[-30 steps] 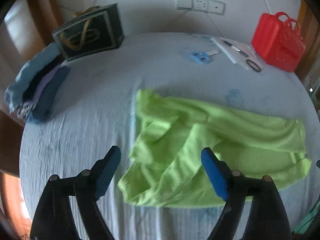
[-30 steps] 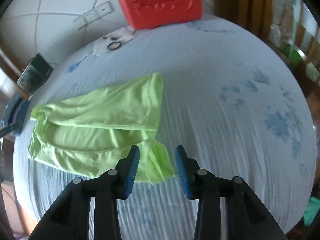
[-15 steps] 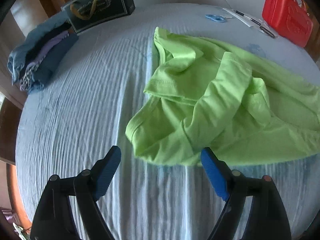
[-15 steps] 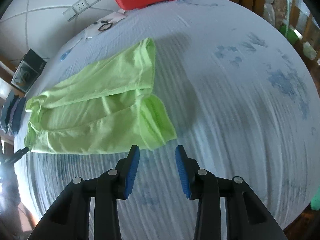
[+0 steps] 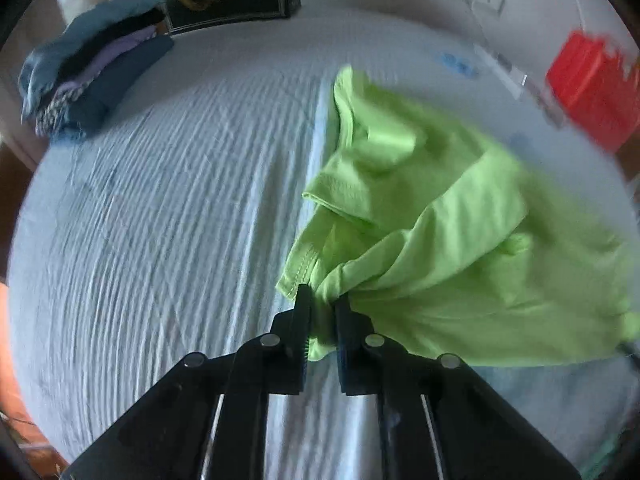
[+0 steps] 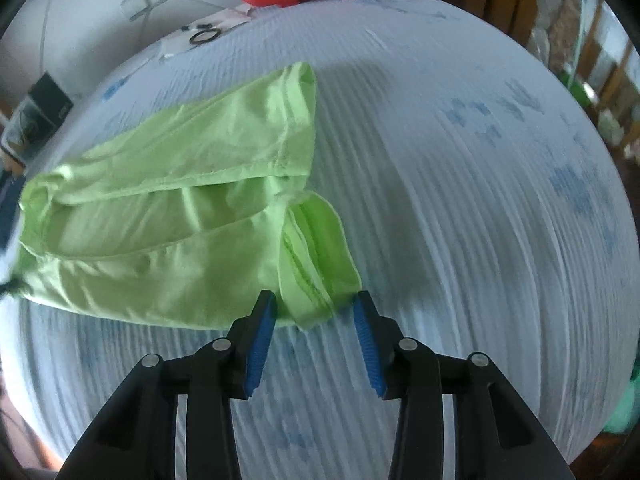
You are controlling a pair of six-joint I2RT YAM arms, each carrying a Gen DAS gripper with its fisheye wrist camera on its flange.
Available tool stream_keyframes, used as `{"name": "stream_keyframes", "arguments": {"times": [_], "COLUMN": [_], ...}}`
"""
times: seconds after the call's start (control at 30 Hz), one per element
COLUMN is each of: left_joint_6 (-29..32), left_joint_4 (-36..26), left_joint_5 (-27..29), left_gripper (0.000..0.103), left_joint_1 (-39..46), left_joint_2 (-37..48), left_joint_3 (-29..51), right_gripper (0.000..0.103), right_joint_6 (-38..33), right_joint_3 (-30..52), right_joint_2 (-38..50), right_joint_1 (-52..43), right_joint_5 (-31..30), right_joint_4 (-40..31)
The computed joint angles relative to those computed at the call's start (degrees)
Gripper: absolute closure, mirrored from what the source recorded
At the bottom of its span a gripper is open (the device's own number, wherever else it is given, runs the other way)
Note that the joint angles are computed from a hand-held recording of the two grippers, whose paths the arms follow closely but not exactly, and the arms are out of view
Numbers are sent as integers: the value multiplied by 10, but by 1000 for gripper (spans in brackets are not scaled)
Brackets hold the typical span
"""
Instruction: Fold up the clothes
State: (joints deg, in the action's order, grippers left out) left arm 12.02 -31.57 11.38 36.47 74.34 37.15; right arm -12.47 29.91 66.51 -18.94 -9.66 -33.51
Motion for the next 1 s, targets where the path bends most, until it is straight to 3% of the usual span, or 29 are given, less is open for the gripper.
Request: {"name": "stream_keyframes", "arguments": {"times": [0.07, 0.13, 0.2, 0.3, 0.37, 0.43, 0.53, 0.63, 0.87, 1.0], "left_joint_6": [18, 36, 52, 70, 72, 60, 44, 36, -4, 2], "left_joint_4": [-10, -19, -26, -24, -34, -56, -85, -98, -40, 13], "left_joint_5": [-8, -17, -28, -37, -32, -16, 17, 39, -7, -47], "left_gripper": [92, 92, 92, 89, 82, 68, 47, 44, 44, 44], "left_joint_1": [23, 44, 65, 78, 78, 79, 66, 40, -66, -59], "left_joint_2": [17, 35, 55, 94, 69, 43, 11, -3, 51, 99], "left_joint_3": [11, 23, 35, 32, 32, 48, 79, 96, 69, 48], "right_gripper": [68, 87, 87, 85, 78, 64, 64, 64, 63, 62], "right_joint_6": [8, 18, 23, 7, -3, -7, -5, -1, -12, -61], "right_joint_3": [-9, -4, 5, 27, 34, 37, 57, 76, 115, 127], "right_joint_2": [-19, -23, -6, 34, 30, 9, 6, 6, 44, 58], "right_joint_1": [40, 65, 49, -5, -14, -10, -21, -28, -55, -92], "right_joint_5": [34, 63, 78, 52, 48, 57, 41, 23, 5, 5], "right_joint_4": [12, 9, 11, 2, -14, -24, -42, -55, -112, -173]}}
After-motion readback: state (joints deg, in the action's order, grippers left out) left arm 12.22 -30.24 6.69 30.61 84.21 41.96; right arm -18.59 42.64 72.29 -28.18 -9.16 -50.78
